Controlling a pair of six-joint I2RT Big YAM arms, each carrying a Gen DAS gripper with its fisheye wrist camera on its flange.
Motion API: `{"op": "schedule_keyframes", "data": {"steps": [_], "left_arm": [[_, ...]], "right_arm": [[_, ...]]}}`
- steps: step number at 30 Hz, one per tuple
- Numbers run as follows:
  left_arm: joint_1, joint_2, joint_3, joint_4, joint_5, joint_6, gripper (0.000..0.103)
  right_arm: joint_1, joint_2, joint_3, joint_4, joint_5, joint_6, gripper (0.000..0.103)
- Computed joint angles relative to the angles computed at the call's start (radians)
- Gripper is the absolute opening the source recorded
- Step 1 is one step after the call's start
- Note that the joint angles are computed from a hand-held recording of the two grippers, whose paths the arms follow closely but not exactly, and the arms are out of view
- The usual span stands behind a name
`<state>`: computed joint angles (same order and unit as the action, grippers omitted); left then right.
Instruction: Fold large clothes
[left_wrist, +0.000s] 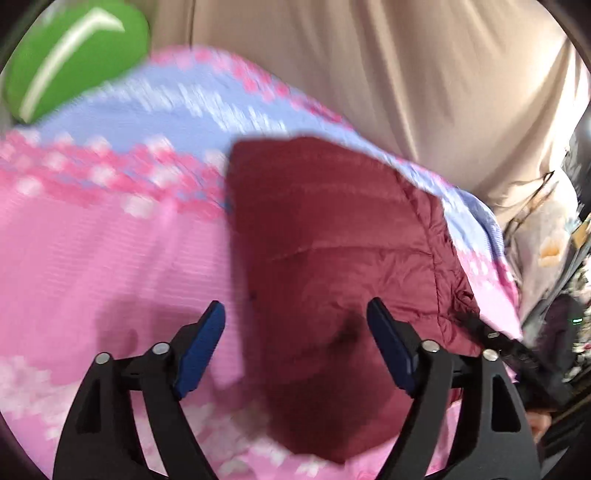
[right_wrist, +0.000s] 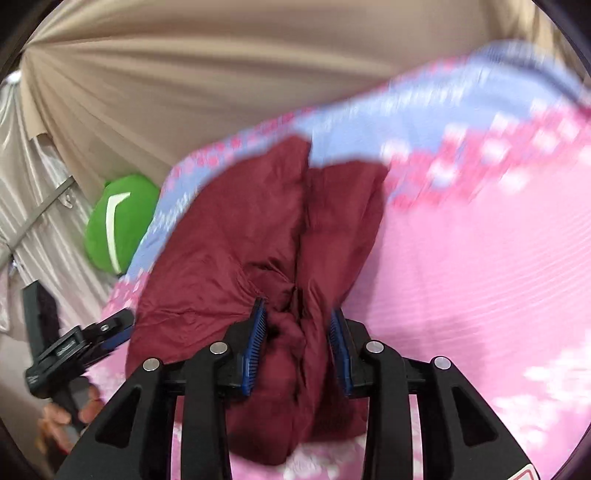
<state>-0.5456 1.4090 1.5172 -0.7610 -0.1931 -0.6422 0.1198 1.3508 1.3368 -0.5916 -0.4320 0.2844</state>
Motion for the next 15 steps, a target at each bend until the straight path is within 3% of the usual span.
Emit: {"op": "schedule_keyframes", "data": {"steps": [3, 6, 8, 10, 15], "left_arm": [[-0.069, -0.045, -0.016, -0.007, -0.085, 0.028, 0.086], [-0.117, -0.021, 0.0, -0.047, -0.089, 0.065, 0.086], [-0.147, 0.021, 0.017, -0.114, -0.115, 0.094, 0.085], [-0.157, 0.05, 0.011, -0.153, -0.145, 0.1, 0.086], [-0.125, 0.067, -0.029, -0.149, -0.15, 0.046, 0.086]], "right_arm": [[0.016, -0.076, -0.021, -0.015, 0.031, -0.079, 0.018], [0.043, -0.06, -0.007, -0.063, 0.051, -0.182, 0.01], [0.075, -0.023, -0.007, -0.092, 0.153, -0.246, 0.002], [0.091, 0.012, -0.002, -0.118, 0.207, -0.265, 0.0], [0.076, 0.029, -0.032, -0.076, 0.179, -0.231, 0.0]]}}
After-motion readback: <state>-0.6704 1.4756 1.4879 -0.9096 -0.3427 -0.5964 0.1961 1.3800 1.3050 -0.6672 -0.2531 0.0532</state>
